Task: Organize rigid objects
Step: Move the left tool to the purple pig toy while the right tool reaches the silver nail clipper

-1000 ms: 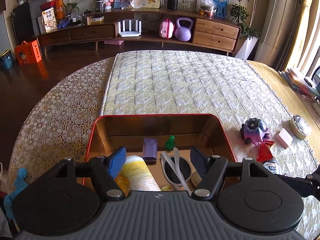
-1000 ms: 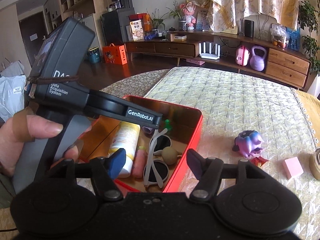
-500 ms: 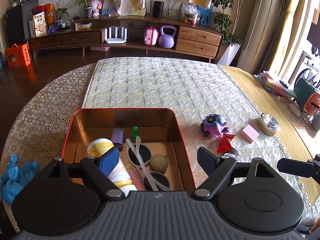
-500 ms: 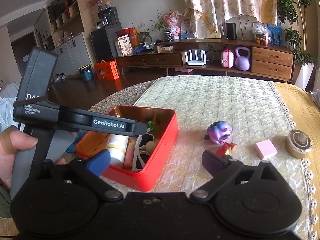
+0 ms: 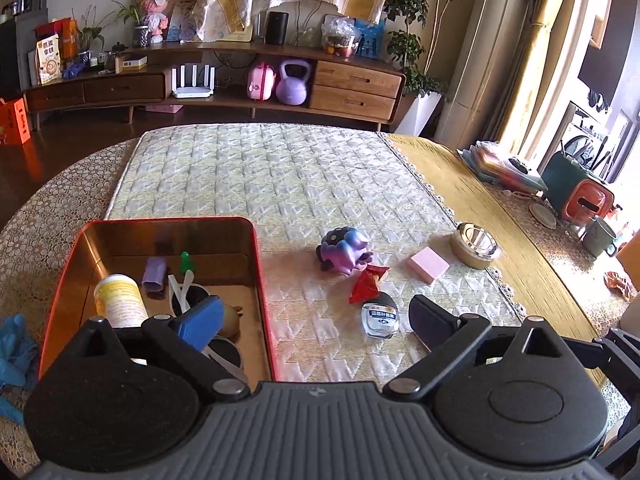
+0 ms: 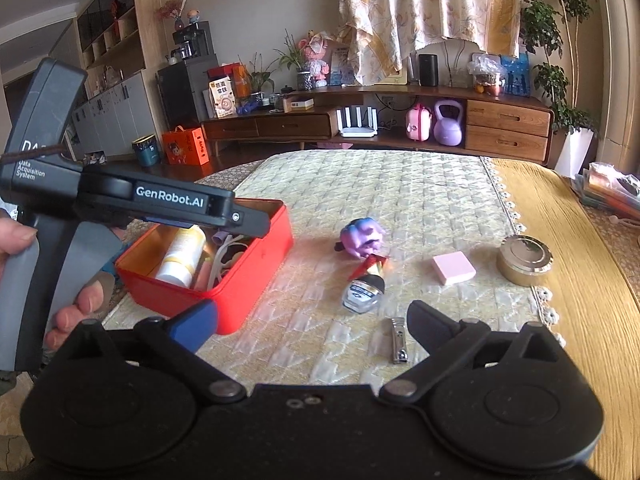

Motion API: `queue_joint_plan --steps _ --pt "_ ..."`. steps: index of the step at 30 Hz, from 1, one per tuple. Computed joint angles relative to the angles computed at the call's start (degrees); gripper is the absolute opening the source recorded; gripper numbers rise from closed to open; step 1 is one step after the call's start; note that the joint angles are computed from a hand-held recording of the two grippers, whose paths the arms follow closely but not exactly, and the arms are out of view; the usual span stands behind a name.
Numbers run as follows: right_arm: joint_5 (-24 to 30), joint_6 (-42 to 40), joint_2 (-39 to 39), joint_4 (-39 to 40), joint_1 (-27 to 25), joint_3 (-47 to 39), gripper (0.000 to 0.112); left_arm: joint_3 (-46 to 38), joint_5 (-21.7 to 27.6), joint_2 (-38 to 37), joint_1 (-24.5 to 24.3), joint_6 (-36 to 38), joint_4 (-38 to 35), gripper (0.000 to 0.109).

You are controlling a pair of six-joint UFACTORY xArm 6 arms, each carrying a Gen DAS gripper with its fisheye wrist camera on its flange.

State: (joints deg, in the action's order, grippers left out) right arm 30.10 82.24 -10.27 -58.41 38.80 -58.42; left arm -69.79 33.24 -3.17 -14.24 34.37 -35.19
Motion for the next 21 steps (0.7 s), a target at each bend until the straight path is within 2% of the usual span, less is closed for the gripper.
queue_joint_plan --steps 3,9,14,21 --pt "0.66 1.52 -1.15 -1.22 -0.17 1.92 0.101 -0.71 0.61 0.77 -1.04 -2.26 0.46 0.1" --pt "0.23 2.98 -2.35 -3.07 -0.82 4.67 0.1 -2.1 -3.68 3.41 -4.09 -10.26 8.13 0.103" --pt "1.74 2.11 -0.98 -4.24 -1.31 4.5 0.101 -4.96 -6.39 7.16 -6.0 -11.86 10.88 0.103" --pt "-2.83 -0.04 0.94 -2.4 -4.46 4.94 0.1 -10.18 -8.13 13.49 -7.87 -16.69 17.55 0.103"
